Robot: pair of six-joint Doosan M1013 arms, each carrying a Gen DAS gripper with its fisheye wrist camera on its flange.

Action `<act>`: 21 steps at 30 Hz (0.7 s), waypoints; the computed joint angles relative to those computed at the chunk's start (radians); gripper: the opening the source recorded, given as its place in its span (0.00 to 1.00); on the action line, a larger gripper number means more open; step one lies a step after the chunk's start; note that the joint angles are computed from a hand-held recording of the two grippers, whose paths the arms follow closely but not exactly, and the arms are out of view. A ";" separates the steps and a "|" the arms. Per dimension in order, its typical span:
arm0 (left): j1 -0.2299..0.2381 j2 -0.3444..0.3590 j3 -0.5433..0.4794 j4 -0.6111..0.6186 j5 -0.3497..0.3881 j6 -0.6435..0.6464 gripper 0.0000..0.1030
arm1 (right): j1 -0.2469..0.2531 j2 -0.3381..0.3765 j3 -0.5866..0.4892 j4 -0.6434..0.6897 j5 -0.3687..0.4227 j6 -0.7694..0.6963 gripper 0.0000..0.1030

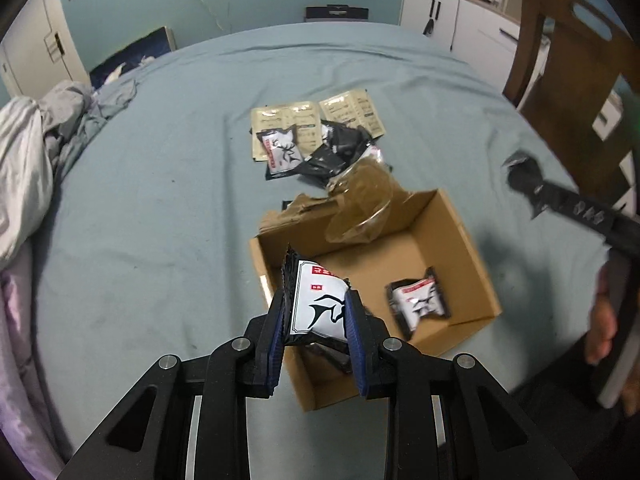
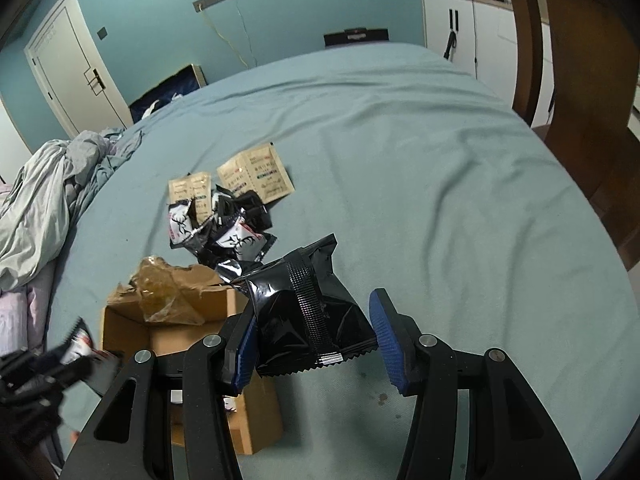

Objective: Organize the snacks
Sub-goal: 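Move the left tool over the box and open it to drop the packet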

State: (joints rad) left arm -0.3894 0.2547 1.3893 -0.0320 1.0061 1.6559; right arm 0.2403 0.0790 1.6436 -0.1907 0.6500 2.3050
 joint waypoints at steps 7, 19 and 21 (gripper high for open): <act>-0.008 -0.017 0.033 0.000 -0.062 0.031 0.26 | 0.024 -0.014 0.019 -0.072 -0.033 0.042 0.49; -0.021 -0.038 0.056 0.153 -0.148 -0.064 0.72 | 0.042 -0.015 0.025 -0.060 -0.072 -0.049 0.49; -0.022 -0.035 0.051 0.188 -0.143 -0.092 0.76 | 0.044 -0.013 0.024 -0.047 -0.073 -0.076 0.49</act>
State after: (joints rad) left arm -0.4117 0.2195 1.4401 0.1560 0.8630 1.5637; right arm 0.2841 0.0656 1.6676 -0.2378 0.5773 2.2286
